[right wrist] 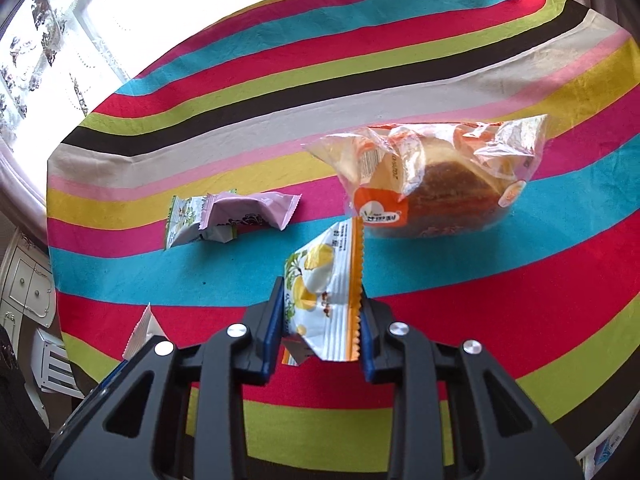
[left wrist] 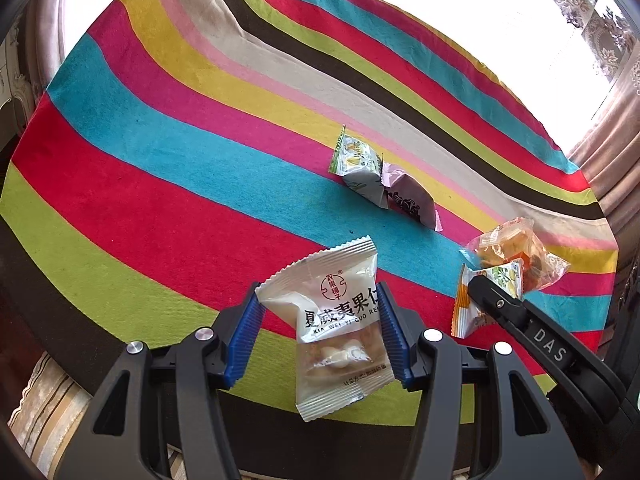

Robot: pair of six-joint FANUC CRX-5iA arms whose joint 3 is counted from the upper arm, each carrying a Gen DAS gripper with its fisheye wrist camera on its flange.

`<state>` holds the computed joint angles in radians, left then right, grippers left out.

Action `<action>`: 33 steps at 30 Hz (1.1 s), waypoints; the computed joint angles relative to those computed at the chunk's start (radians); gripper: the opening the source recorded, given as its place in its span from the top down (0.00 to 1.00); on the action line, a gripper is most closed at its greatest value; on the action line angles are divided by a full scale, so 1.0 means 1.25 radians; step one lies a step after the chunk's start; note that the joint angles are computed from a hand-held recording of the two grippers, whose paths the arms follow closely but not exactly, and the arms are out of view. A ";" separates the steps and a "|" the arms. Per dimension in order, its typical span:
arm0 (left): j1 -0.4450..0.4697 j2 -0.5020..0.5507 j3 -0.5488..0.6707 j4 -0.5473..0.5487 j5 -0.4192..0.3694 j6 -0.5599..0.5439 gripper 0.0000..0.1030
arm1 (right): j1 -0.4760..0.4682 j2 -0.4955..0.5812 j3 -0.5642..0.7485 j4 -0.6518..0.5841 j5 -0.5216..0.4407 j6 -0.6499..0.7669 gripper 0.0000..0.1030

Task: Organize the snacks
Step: 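Grasp the yellow-white snack packet with the right tool while the left tool holds its packet, then carry both packets over the white box and open both tools to drop them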

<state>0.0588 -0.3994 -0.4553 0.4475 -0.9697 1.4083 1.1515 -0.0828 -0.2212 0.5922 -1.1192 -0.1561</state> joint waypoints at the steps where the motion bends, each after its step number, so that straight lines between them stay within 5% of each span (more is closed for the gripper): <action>1: -0.003 -0.004 0.000 -0.004 -0.001 0.002 0.49 | 0.006 -0.010 -0.007 -0.002 0.000 -0.007 0.70; 21: -0.132 -0.061 0.027 -0.046 -0.055 0.030 0.49 | 0.190 -0.266 -0.186 0.051 -0.125 -0.215 0.70; 27: -0.244 -0.045 0.055 -0.069 -0.059 0.064 0.49 | 0.306 -0.369 -0.245 0.072 -0.252 -0.318 0.70; 33: -0.368 -0.010 0.088 -0.080 -0.064 0.088 0.49 | 0.513 -0.482 -0.292 0.082 -0.487 -0.479 0.70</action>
